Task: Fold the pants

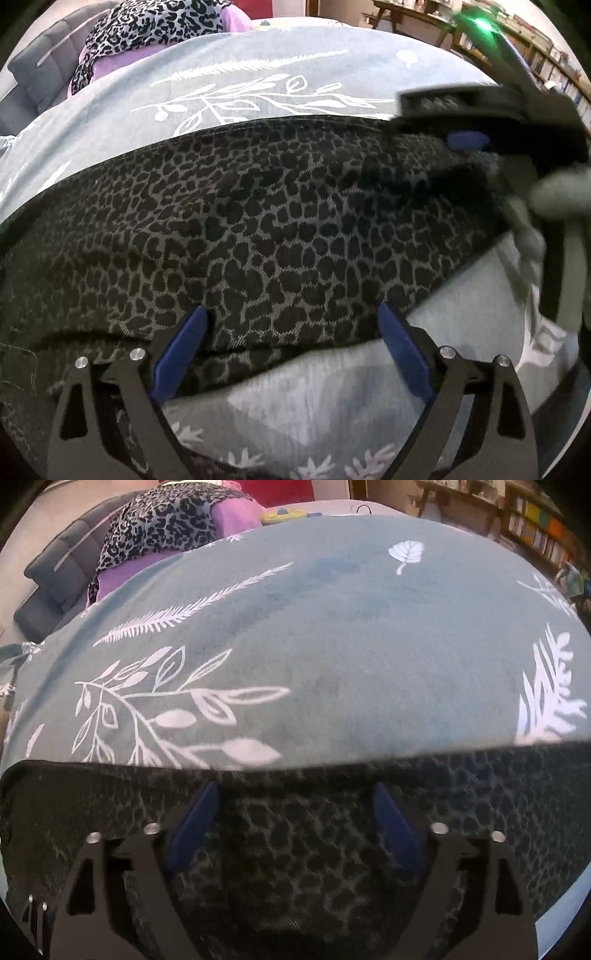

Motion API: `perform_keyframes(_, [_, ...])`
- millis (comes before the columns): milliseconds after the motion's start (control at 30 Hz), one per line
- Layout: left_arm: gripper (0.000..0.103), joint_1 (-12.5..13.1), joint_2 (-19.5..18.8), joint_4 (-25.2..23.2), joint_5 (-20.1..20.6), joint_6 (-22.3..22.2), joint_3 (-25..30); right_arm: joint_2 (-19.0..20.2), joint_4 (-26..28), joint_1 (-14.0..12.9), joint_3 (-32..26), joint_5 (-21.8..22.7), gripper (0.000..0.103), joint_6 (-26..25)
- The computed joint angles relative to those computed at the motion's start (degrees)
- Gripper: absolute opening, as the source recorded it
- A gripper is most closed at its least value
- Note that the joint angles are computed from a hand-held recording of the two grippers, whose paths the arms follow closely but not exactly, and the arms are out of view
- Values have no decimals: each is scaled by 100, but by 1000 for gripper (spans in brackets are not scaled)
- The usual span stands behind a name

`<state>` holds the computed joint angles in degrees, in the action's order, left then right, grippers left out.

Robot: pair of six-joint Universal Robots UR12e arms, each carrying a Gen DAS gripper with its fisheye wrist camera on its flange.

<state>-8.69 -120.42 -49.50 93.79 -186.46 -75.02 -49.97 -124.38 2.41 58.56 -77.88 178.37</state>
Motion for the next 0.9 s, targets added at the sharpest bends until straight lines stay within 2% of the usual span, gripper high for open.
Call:
perform_keyframes(67, [92, -7, 1, 20, 36, 51, -15, -5, -13, -9, 7, 29, 88, -36])
perform_keyframes(100, [92, -8, 0, 14, 32, 42, -8, -71, -98, -56, 109, 188, 87, -8])
perform_keyframes(167, [92, 0, -37, -43, -4, 22, 61, -246, -358, -181, 389, 474, 86, 168])
perform_keyframes(233, [92, -3, -22, -8, -21, -4, 14, -375, -558, -288, 589, 525, 86, 328])
perform_keyframes(367, [92, 56, 5, -1, -219, -53, 13, -526, -783, -531, 807, 250, 86, 683])
perform_keyframes(567, [92, 152, 222, 100, -523, -200, -135, -412, -613, -856, 582, -365, 86, 1515])
perform_keyframes(600, [92, 163, 235, 140, -499, -207, -128, -371, -575, -898, 510, -572, 86, 1645])
perform_keyframes(700, [92, 226, 264, 303, -373, -301, -88, -280, -399, -1010, 365, -746, 86, 1945])
perform_keyframes(900, [93, 428, 162, 271, 261, -797, 207, -121, -237, -1078, 202, -914, 86, 2098])
